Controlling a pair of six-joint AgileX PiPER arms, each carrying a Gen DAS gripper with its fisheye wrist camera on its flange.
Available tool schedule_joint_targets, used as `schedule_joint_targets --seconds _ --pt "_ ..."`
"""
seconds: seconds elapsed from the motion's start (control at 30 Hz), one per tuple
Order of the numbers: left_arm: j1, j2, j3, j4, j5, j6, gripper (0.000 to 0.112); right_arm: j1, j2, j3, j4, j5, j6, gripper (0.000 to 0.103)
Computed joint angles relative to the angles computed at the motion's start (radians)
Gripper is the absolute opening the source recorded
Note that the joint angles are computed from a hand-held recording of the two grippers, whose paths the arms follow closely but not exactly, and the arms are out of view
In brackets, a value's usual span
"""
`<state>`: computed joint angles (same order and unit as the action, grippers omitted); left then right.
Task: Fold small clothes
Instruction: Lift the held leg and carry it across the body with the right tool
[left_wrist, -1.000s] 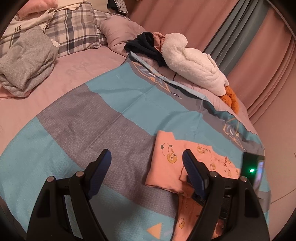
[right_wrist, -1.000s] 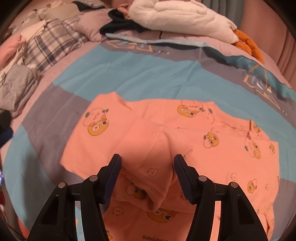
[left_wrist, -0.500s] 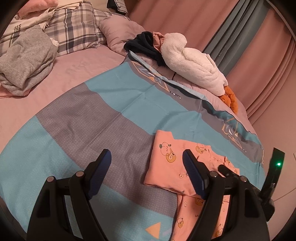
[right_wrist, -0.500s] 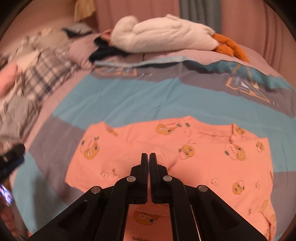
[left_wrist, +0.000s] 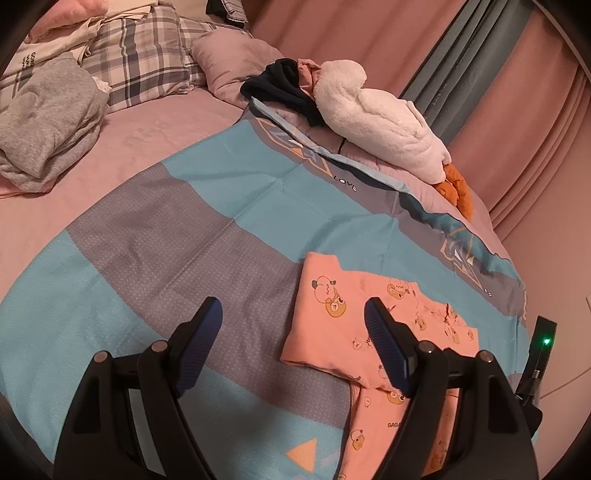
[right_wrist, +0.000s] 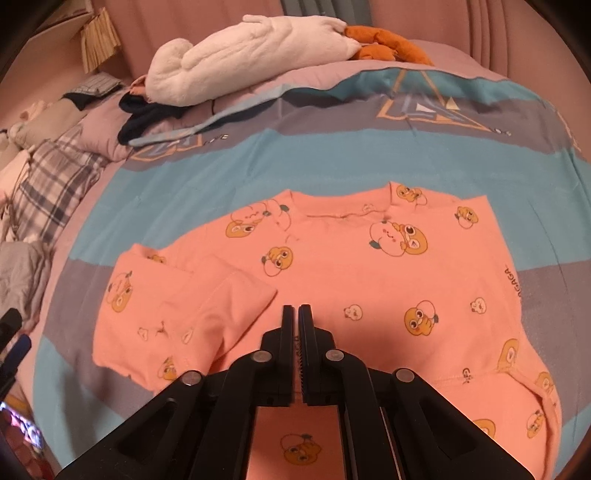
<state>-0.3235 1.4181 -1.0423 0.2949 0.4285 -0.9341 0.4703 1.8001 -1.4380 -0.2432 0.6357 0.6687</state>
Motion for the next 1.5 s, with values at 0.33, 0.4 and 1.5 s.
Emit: schedule_joint_targets --seconds 0.33,0.4,1.5 --pt "-0.003 0.007 -0.008 -0.001 0.007 0.008 0.08 0.064 0.061 -0.103 0.074 0.015 -0.171 0.048" --pt "-0.004 0.008 -0.01 -0.003 0.009 0.009 0.08 0.083 0.1 -0.15 0.064 0.039 -0.199 0.048" --pt "-0.105 -0.024 -0.169 -0.063 0.192 0.103 0.08 -0.105 -0.159 0.274 0.248 -0.183 -0.239 0.009"
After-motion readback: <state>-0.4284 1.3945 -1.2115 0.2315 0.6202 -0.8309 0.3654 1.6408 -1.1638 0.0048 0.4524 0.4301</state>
